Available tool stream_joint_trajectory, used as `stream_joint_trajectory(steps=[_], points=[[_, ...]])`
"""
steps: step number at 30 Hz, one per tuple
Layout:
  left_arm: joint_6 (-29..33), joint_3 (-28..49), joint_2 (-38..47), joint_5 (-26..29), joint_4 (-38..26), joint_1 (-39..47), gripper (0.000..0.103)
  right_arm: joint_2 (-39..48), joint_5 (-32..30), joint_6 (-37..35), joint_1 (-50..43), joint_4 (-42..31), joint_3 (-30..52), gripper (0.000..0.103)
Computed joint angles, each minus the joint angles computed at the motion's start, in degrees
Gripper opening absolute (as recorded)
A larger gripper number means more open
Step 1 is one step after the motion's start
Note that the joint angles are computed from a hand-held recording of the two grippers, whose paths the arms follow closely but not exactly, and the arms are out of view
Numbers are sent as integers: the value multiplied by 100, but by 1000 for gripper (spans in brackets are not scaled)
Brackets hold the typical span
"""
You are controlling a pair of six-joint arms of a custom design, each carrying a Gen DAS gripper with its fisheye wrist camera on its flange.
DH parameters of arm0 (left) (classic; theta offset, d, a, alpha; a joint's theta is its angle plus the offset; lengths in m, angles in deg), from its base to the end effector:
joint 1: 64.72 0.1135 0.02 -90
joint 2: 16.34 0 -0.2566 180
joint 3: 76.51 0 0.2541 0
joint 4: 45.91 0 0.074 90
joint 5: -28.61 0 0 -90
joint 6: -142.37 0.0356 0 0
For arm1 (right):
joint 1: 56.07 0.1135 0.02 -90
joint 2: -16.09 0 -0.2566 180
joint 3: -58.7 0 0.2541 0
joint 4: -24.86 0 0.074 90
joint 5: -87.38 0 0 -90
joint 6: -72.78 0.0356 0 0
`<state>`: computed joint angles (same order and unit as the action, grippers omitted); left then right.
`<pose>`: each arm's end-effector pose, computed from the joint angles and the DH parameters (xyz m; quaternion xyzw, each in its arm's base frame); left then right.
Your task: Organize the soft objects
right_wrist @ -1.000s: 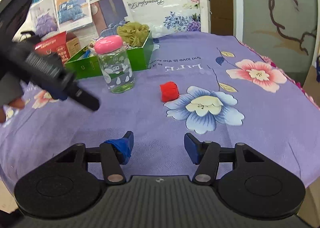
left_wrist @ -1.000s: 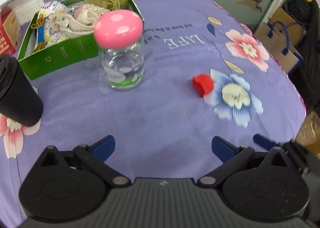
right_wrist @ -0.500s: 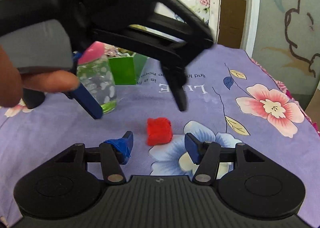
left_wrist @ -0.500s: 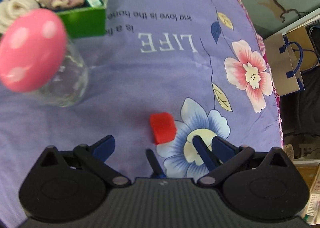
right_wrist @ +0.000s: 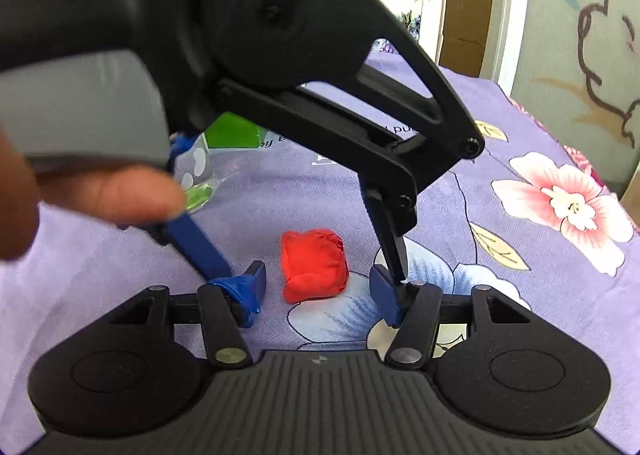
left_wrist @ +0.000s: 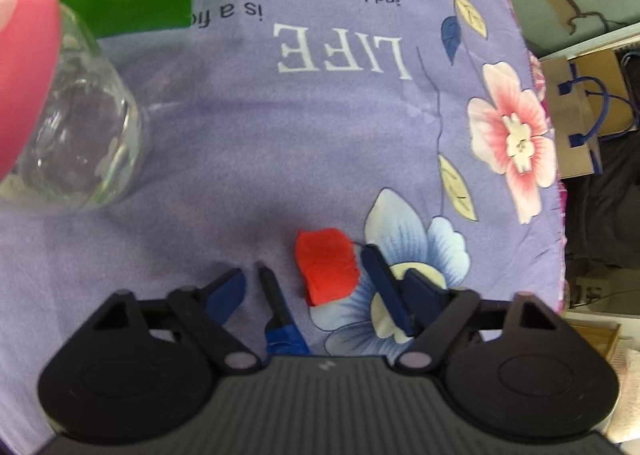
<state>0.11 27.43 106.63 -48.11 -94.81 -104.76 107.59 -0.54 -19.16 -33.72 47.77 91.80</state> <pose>0.3321 -0.2898 0.1452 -0.0818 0.9717 -0.2157 0.0499 0.2309 0.0935 0.0900 -0.1789 0.8707 0.0652 0.4535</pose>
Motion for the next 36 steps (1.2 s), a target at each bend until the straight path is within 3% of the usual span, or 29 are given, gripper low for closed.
stream_joint_trajectory(steps=[2,4,5,6,14,18,20,23,29,31,32,33,34,36], points=[[138,-148,-126,159,57,77,60,40,-91,5,-33,230,-97,31],[280,-194,-195,336,-71,134,14,23,-252,113,-167,471,-257,19],[270,-309,-268,399,6,141,14,-64,-311,167,-214,486,-311,11],[283,-431,-365,389,85,132,14,-159,-327,173,-209,467,-363,9],[300,-868,-1153,288,262,-44,13,-1641,340,-220,214,-108,-860,9],[455,-918,-1744,54,106,22,13,-2226,545,-490,388,-537,-629,9],[591,-805,-2032,-50,-110,204,13,-2283,519,-686,478,-770,-245,9],[848,-429,-2352,-226,-553,652,13,-1638,222,-1126,490,-740,704,9],[1358,593,-2119,-399,-1342,1807,13,284,-72,-1873,846,-1265,3262,9],[1393,880,-1800,-395,-1487,2202,15,980,-234,-1950,905,-1681,4160,9],[1418,956,-1663,-510,-1476,2341,26,1288,-388,-1882,902,-1988,4609,13],[1439,1108,-1464,-708,-1548,2445,70,1577,-566,-1748,889,-2297,5030,15],[1419,1121,-1361,-914,-1538,2554,75,1855,-670,-1596,872,-2588,5439,19],[1445,788,-1378,-977,-1232,2821,77,2145,-841,-1360,783,-2889,5857,17]])
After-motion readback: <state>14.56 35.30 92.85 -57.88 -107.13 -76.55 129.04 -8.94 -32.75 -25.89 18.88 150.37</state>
